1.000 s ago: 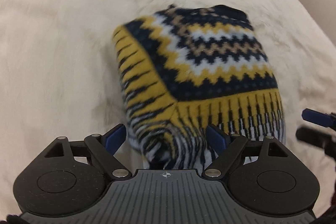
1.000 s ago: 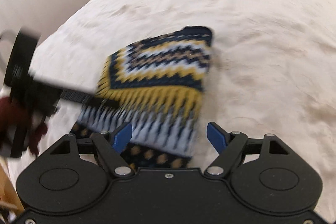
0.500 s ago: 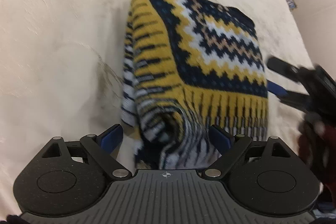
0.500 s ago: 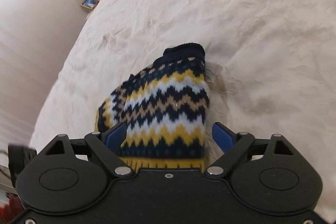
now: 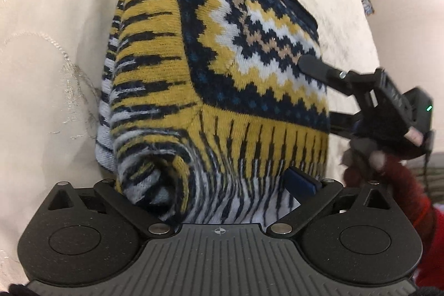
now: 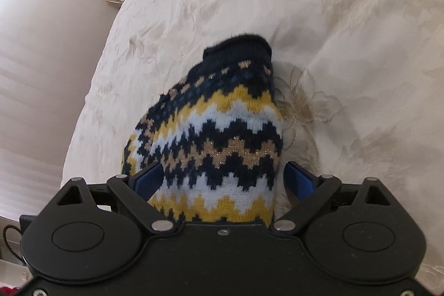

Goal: Fold small clothes
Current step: 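Fold the held edge over the first fold with the left gripper, then open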

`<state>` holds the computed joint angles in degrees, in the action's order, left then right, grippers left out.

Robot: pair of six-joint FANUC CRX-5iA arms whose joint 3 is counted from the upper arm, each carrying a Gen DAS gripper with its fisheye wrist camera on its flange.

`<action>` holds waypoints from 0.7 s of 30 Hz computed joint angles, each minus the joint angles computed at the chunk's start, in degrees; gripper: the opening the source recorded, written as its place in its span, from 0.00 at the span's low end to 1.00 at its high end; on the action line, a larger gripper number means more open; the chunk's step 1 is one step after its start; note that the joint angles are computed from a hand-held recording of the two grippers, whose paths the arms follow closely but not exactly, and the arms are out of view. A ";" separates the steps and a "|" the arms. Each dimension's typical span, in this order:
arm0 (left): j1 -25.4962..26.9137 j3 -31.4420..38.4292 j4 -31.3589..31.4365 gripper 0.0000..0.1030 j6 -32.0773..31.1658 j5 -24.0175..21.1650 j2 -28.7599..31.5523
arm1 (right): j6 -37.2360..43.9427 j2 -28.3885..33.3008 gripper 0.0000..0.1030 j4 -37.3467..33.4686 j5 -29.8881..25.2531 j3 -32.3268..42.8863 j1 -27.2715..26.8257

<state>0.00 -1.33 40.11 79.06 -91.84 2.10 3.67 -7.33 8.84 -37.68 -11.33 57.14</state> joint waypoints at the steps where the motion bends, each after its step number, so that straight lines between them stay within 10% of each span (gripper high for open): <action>1: 0.36 -0.80 1.62 0.98 -0.08 -0.12 0.13 | -0.11 -0.06 0.93 -0.29 0.75 -0.31 -0.09; 5: 1.16 -2.83 6.15 0.76 -1.50 -1.29 0.64 | 1.20 -0.90 0.89 -3.24 4.32 -1.38 -0.57; 10: 1.72 -3.77 8.18 0.68 -3.53 -2.60 -0.27 | 6.67 -0.80 0.48 -4.93 -1.66 1.76 -0.24; 21: -1.84 -9.39 10.57 0.68 -2.99 -6.21 -8.65 | -2.50 -9.67 0.46 3.22 -10.89 -1.41 8.69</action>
<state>-1.84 -10.72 50.68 76.08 -98.05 -6.56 1.17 -17.00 12.06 -48.57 -12.74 65.83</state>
